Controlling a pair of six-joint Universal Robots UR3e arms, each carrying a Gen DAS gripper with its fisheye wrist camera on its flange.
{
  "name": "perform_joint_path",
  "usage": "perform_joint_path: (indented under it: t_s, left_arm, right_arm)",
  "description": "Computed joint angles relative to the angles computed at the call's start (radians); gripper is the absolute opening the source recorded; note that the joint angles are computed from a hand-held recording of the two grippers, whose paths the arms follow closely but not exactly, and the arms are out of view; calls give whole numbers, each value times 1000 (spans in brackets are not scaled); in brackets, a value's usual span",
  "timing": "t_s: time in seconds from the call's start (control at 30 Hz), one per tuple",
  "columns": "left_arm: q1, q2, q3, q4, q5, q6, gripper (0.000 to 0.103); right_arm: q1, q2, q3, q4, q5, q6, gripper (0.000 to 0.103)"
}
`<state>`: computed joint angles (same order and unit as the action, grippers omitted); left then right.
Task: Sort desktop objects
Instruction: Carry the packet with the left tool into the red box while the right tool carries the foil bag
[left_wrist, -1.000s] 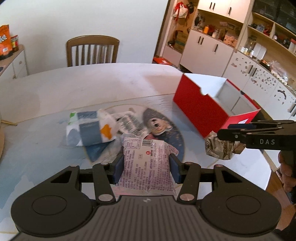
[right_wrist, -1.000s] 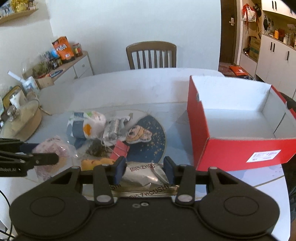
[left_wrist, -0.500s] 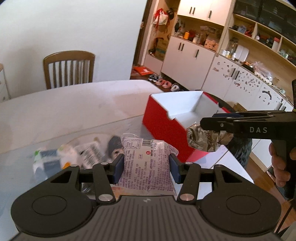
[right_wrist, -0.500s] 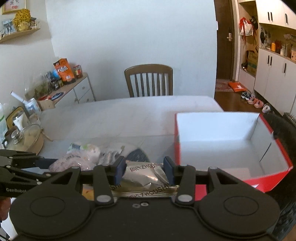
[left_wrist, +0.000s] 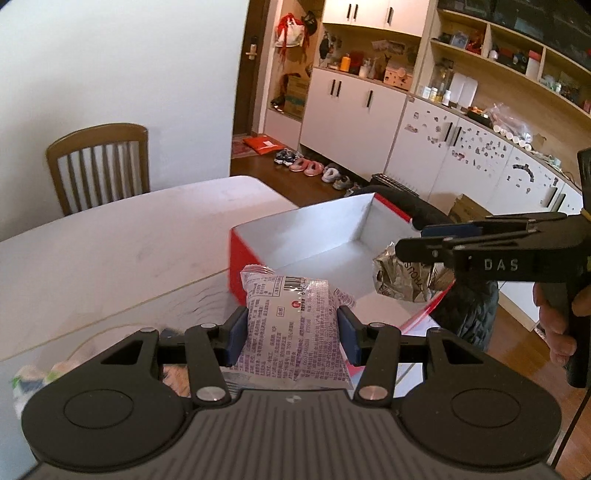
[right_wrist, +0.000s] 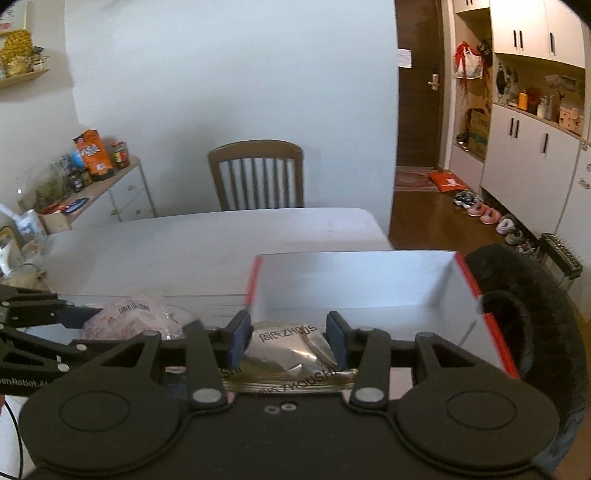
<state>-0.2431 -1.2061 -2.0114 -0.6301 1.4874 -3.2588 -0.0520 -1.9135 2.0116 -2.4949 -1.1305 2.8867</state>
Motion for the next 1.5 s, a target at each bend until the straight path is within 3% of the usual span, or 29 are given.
perform_joint_path:
  t_s: [0.3,0.8,1.33,1.5]
  left_arm:
    - [-123,-373,277,50,76,-12,50]
    - [-193,-818,687,-97,159,51,50]
    - [-192,-911,790,-235,123,69,50]
    - [-184,-950,883,-349,103,76,50]
  right_arm:
    - [-156,82,-10,-16,52,-104,44]
    - [-153,399,-73,-199,-51,-155,44]
    - [-118,509,-102,-200,-114,-118,44]
    - [-100,520,-100,-190,-136,-116,44]
